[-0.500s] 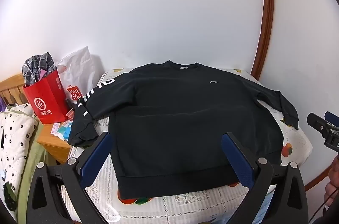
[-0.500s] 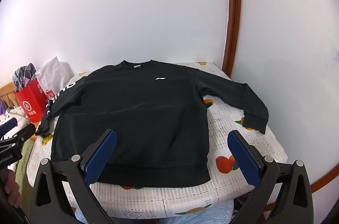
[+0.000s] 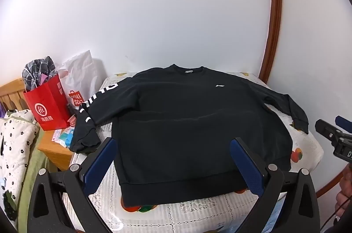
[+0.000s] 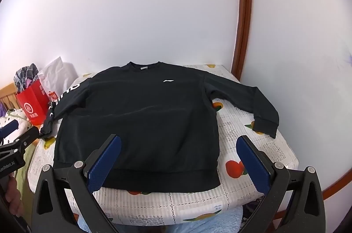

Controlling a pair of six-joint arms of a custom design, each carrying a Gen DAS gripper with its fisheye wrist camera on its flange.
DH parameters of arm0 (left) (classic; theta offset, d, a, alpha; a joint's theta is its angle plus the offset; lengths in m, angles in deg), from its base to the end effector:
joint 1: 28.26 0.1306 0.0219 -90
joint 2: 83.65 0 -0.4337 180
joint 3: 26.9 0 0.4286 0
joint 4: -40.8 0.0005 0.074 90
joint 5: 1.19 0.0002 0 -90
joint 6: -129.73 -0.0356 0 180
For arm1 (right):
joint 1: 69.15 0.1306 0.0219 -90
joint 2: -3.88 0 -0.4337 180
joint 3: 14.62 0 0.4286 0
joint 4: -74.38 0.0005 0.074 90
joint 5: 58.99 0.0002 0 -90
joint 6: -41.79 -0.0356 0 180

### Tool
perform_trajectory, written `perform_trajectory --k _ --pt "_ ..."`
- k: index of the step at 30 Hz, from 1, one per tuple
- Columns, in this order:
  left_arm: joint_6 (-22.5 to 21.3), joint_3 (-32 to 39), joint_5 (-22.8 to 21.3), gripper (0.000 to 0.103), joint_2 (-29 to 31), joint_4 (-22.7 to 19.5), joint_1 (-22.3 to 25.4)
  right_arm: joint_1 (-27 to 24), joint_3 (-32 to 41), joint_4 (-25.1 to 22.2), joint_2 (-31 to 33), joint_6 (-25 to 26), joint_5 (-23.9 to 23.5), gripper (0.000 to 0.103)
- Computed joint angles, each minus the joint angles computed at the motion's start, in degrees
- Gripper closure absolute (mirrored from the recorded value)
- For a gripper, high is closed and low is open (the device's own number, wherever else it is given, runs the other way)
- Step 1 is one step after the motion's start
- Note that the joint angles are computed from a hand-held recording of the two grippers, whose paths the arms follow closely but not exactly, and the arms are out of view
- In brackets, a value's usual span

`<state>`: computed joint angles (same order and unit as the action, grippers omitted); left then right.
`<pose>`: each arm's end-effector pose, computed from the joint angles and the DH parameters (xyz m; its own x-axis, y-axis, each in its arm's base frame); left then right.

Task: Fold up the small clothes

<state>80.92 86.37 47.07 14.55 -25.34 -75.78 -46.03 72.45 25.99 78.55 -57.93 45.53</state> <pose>0.3957 -0.3978 0.5929 -0.5717 -0.1033 -0.8139 -0.1445 0.9892 -0.0241 0.3840 0.1537 0.5770 -0.5654 -0.0637 -0.8224 -0.0995 0.9950 -0.0086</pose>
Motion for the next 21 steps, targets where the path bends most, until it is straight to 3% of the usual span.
perform_trajectory --k 21 --pt "0.5 0.0 -2.0 0.0 -1.1 -1.1 -0.3 1.3 -0.2 0.5 -0.2 0.6 0.8 0.0"
